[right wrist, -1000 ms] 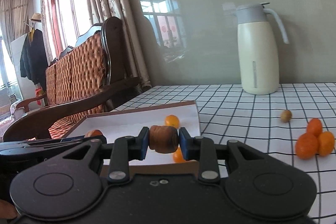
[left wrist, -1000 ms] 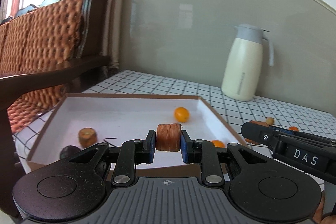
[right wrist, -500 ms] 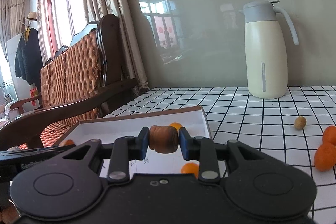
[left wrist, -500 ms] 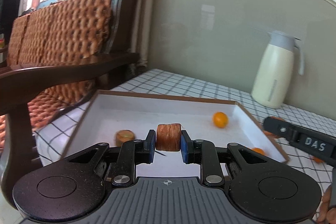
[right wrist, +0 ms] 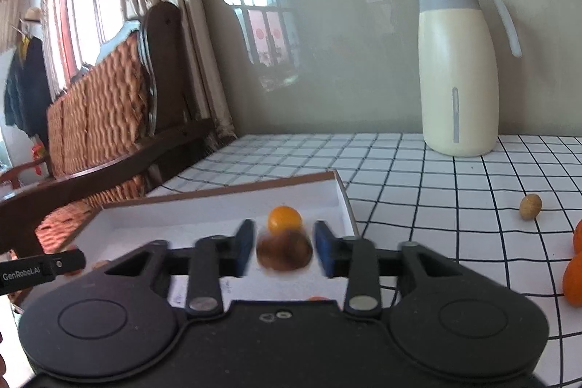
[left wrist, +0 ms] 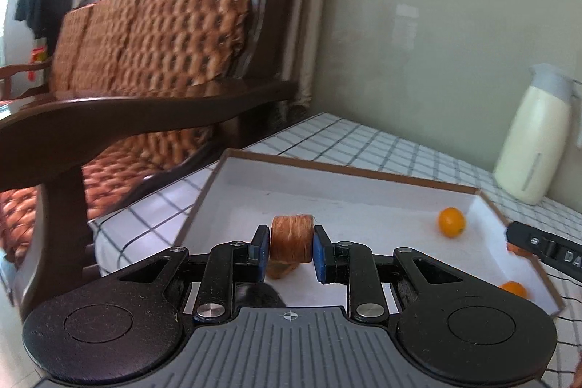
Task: Organize fruits
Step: 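Open both tools to drop the carrot pieces into the box, then withdraw both tools from the box toward the oranges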
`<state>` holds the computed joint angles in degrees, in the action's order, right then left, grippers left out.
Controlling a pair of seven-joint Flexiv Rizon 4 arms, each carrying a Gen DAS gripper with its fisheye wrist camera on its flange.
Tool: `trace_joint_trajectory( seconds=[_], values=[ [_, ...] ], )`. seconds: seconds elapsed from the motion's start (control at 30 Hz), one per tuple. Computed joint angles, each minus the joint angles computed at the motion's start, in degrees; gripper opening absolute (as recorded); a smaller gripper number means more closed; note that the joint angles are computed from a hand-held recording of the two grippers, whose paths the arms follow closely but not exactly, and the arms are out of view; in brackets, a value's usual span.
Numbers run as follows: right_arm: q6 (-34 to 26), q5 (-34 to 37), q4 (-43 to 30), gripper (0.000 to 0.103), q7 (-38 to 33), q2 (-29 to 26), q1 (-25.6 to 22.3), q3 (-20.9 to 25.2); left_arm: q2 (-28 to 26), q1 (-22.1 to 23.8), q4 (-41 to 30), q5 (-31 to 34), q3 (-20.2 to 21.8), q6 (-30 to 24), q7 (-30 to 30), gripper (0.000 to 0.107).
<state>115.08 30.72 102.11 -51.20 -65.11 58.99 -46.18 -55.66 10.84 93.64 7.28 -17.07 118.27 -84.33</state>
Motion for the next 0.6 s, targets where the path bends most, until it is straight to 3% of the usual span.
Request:
trace_joint_trajectory(
  seconds=[0.03,0.07,0.1,0.13,0.17,0.23,0.33,0.6],
  values=[
    [0.4,1.2,0.1,0.072,0.5,-0.6,0.6,-0.7,0.1,-0.4,-0.1,-0.7,0.4,-0.5,0.0,0.026],
    [1.9,2.4,0.3,0.082,0.9,-1.0,1.0,-1.0,0.2,-0.2,0.0,-0.8,0.1,-0.9,-0.2,0.046],
    [2.5,3.8,0.3,0.083,1.0,-1.3,1.5,-1.7,0.4,-0.2,0.3,-1.0,0.0,-0.6,-0.5,0.095],
    [3.5,4.6,0.6,0.085,0.6,-1.2,1.8,-1.8,0.7,-1.6,0.8,-2.5,1.6,1.5,-1.0,0.101],
    [4.4,5.5,0.8,0.091,-0.1,-1.1,2.0,-1.9,0.2,-2.6,1.0,-2.9,2.8,6.0,-1.7,0.103],
    [6.3,8.7,1.1,0.097,-1.0,-1.4,2.8,-2.3,-0.2,-2.6,0.6,-0.8,3.2,8.9,-2.2,0.103],
    [10.3,9.7,2.0,0.097,-2.5,0.7,1.5,0.2,-0.2,-2.6,0.5,0.1,3.5,9.5,-3.5,0.103],
    [13.6,8.8,2.6,0.097,-6.5,5.5,-2.9,7.3,0.2,-3.7,0.4,0.0,5.0,8.7,-4.2,0.103]
  ],
)
